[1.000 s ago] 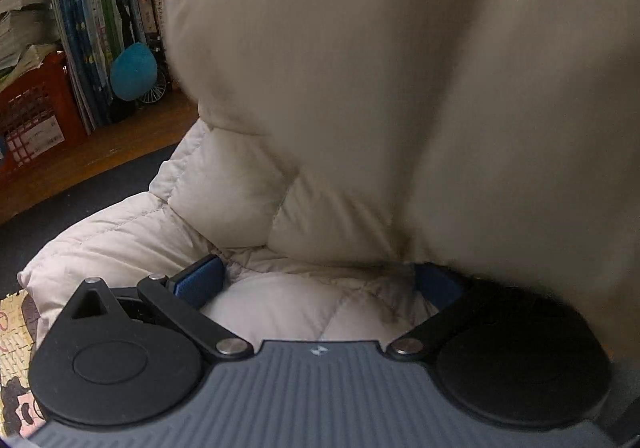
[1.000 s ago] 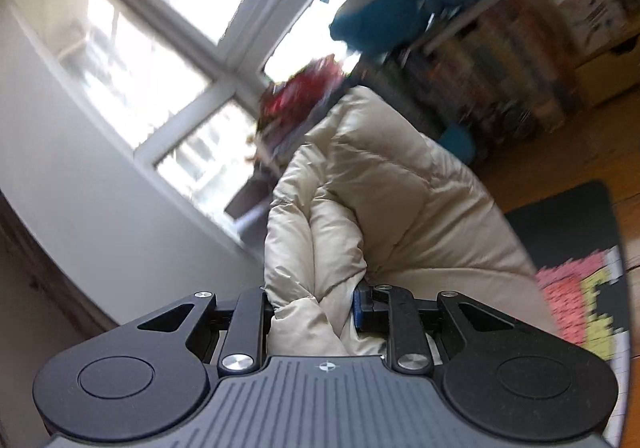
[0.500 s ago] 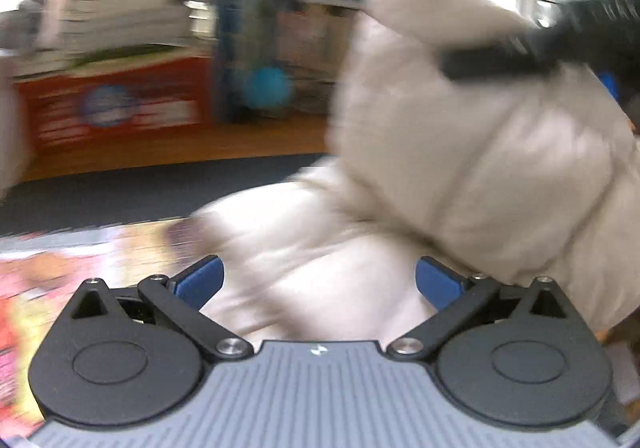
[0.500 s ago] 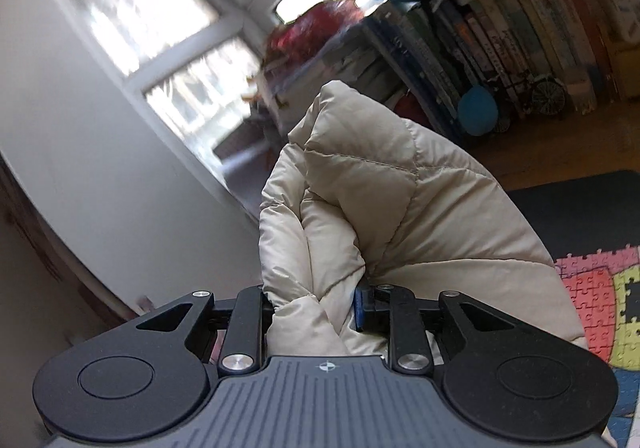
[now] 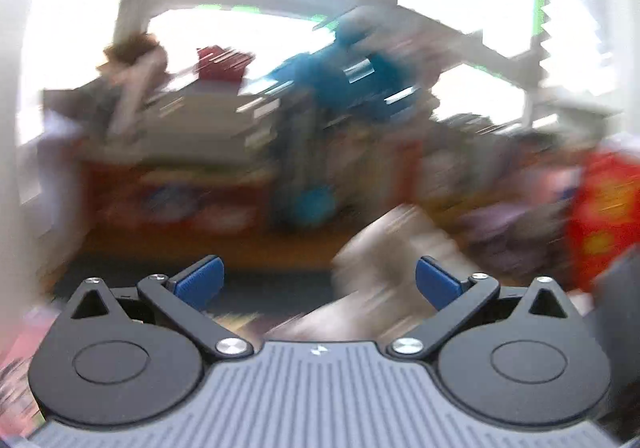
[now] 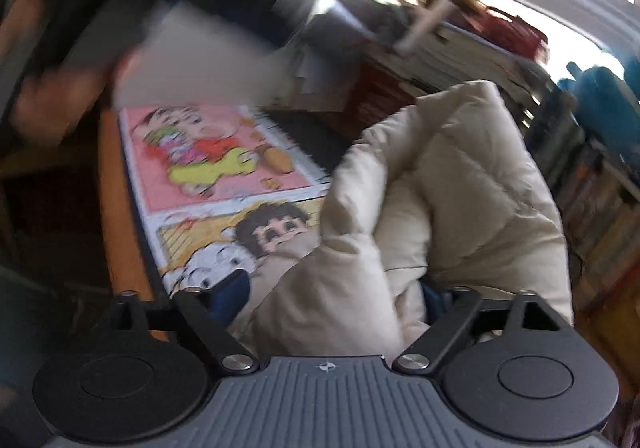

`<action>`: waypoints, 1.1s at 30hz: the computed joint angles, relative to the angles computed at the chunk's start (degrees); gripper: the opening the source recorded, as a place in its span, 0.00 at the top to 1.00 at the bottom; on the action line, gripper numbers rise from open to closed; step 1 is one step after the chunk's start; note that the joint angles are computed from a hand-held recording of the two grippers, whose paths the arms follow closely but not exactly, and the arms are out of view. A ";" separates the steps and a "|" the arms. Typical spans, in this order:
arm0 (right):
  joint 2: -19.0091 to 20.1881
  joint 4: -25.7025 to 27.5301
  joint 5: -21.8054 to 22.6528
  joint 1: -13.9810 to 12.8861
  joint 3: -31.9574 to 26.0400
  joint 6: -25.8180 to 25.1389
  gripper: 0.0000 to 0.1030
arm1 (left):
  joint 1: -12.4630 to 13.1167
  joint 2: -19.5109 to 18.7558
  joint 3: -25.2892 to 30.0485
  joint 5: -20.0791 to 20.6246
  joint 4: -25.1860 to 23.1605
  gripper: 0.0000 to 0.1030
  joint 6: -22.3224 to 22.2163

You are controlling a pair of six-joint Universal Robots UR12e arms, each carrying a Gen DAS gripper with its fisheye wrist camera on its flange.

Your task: Fold clothes

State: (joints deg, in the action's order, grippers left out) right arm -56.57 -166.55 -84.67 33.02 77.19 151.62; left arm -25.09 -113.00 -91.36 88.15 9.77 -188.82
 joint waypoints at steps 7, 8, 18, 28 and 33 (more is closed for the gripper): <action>-1.92 -3.33 5.55 -1.52 3.53 -1.95 0.03 | -1.94 -4.27 8.16 -3.50 -11.71 0.00 11.18; -2.29 -3.30 7.63 -2.16 3.76 -1.07 0.03 | -2.16 -4.51 8.59 -1.52 -15.26 0.00 11.67; -6.52 -13.52 39.36 -14.11 7.08 31.32 0.03 | -0.26 -3.86 5.67 -3.11 -21.25 0.00 5.50; -4.68 5.57 7.80 -6.41 -0.71 9.37 0.43 | 0.03 -2.84 3.88 -0.48 -19.23 0.00 4.06; -3.79 2.62 2.12 -3.08 -0.36 -3.94 0.43 | -0.94 -1.04 3.05 6.71 -17.18 0.00 4.78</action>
State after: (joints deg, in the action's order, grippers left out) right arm -60.37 -163.93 -82.55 29.94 76.84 147.69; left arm -26.03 -114.04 -88.31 94.87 -7.40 -184.05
